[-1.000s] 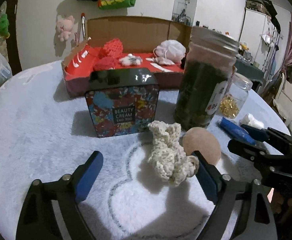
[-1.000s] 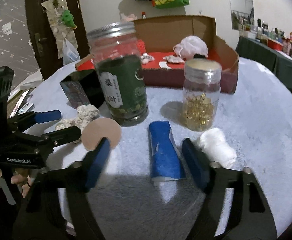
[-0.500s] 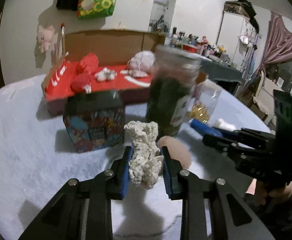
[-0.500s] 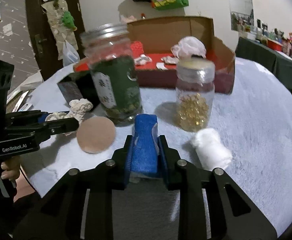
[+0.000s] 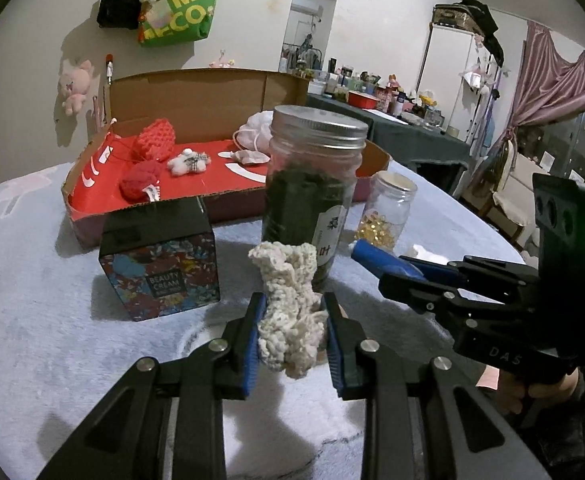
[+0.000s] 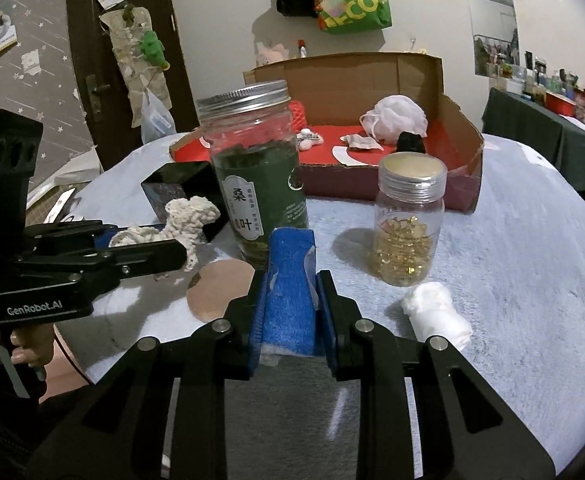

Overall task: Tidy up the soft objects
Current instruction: 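Lift and carry the rope toy and blue sponge over the box with both tools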

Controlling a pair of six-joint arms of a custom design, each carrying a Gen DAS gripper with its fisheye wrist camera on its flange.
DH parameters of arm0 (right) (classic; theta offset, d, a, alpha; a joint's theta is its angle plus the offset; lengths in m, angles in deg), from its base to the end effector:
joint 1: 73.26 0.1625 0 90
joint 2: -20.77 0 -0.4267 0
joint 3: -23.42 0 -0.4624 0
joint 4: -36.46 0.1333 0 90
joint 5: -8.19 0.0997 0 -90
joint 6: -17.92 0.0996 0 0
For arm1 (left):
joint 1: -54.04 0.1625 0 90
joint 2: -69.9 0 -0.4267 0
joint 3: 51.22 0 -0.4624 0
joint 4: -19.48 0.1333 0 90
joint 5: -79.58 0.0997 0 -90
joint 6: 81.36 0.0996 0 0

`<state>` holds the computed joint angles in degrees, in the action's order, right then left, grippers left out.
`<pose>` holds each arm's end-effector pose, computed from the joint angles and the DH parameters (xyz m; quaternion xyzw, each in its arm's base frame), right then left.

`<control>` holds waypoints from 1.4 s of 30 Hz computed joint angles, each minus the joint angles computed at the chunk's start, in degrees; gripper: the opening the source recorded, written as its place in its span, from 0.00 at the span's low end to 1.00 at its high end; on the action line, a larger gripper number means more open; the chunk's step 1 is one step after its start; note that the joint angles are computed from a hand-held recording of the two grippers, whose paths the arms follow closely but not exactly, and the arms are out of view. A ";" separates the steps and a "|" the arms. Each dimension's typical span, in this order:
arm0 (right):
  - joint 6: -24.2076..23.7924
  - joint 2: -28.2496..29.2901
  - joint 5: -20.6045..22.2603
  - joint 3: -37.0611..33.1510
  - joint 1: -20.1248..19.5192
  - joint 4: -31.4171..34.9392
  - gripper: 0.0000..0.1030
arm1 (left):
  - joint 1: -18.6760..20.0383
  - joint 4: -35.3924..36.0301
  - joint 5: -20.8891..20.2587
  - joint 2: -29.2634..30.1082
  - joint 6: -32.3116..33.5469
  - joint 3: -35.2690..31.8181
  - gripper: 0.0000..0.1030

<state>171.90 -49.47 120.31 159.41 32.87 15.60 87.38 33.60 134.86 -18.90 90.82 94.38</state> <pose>0.1835 -0.2896 0.0067 0.2573 -0.8722 0.3598 0.2090 -0.0582 -0.2657 0.0922 0.3441 0.8775 -0.2908 0.1645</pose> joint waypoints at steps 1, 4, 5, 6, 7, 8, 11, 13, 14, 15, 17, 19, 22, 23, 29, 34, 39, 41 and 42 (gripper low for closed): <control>0.00 0.00 0.00 0.00 0.00 0.00 0.23 | 0.05 -0.07 -0.04 0.19 0.08 -0.06 0.29; -0.16 0.00 0.11 0.02 0.06 -0.12 0.23 | 0.71 -0.42 0.01 0.19 0.74 -0.22 0.29; -0.28 -0.03 0.07 0.09 0.02 -0.24 0.23 | 0.67 -0.43 -0.12 0.20 0.70 -0.20 0.29; -0.32 -0.09 0.06 0.16 0.02 -0.32 0.23 | 0.71 -0.44 -0.25 0.06 0.73 -0.09 0.29; -0.37 -0.18 0.04 0.17 -0.02 -0.22 0.23 | 0.76 -0.39 -0.44 -0.10 0.77 0.00 0.29; -0.44 -0.20 0.11 0.18 -0.01 -0.30 0.23 | 0.74 -0.24 -0.69 -0.49 0.73 0.20 0.29; -0.64 -1.01 0.08 0.65 -0.04 -0.25 0.23 | 0.49 0.84 -1.55 -2.03 -0.05 0.85 0.29; -0.87 -1.73 0.49 1.01 0.02 -0.24 0.23 | 0.90 1.50 -1.95 -3.40 0.02 1.14 0.29; -0.95 -2.08 0.64 1.21 0.01 -0.22 0.23 | 0.97 2.03 -2.15 -4.25 -0.01 1.36 0.29; -1.08 -2.62 0.90 1.53 -0.03 -0.18 0.23 | 0.95 2.49 -2.44 -5.05 -0.06 1.60 0.29; -1.46 -3.43 1.45 1.99 -0.05 -0.18 0.23 | 1.20 3.70 -3.12 -6.90 -0.22 2.06 0.29; -1.67 -4.71 1.73 2.69 -0.51 0.19 0.23 | 1.45 5.17 -4.03 -9.06 -0.56 2.65 0.29; -2.33 -6.57 2.40 3.74 -1.22 0.06 0.23 | 1.83 6.82 -5.56 -11.72 -0.74 3.45 0.29; -2.70 -7.19 2.62 4.12 -1.53 -0.17 0.23 | 2.11 7.41 -6.05 -12.47 -0.81 3.60 0.29; -3.63 -11.57 2.02 5.68 -4.51 0.52 0.23 | 5.16 8.72 -8.18 -15.52 1.77 3.26 0.29; -4.78 -13.58 0.78 5.71 -6.30 1.91 0.23 | 10.14 6.38 -7.64 -15.88 8.78 1.45 0.29; -6.36 -13.62 0.21 4.70 -7.57 3.99 0.23 | 14.28 3.42 -6.64 -14.30 16.92 -0.66 0.29; -7.18 -13.19 0.92 4.08 -7.65 4.36 0.23 | 15.68 2.27 -6.05 -13.57 20.08 -1.47 0.29; -7.41 -13.10 0.87 3.84 -7.80 4.69 0.23 | 16.53 1.70 -5.52 -13.17 21.71 -1.94 0.29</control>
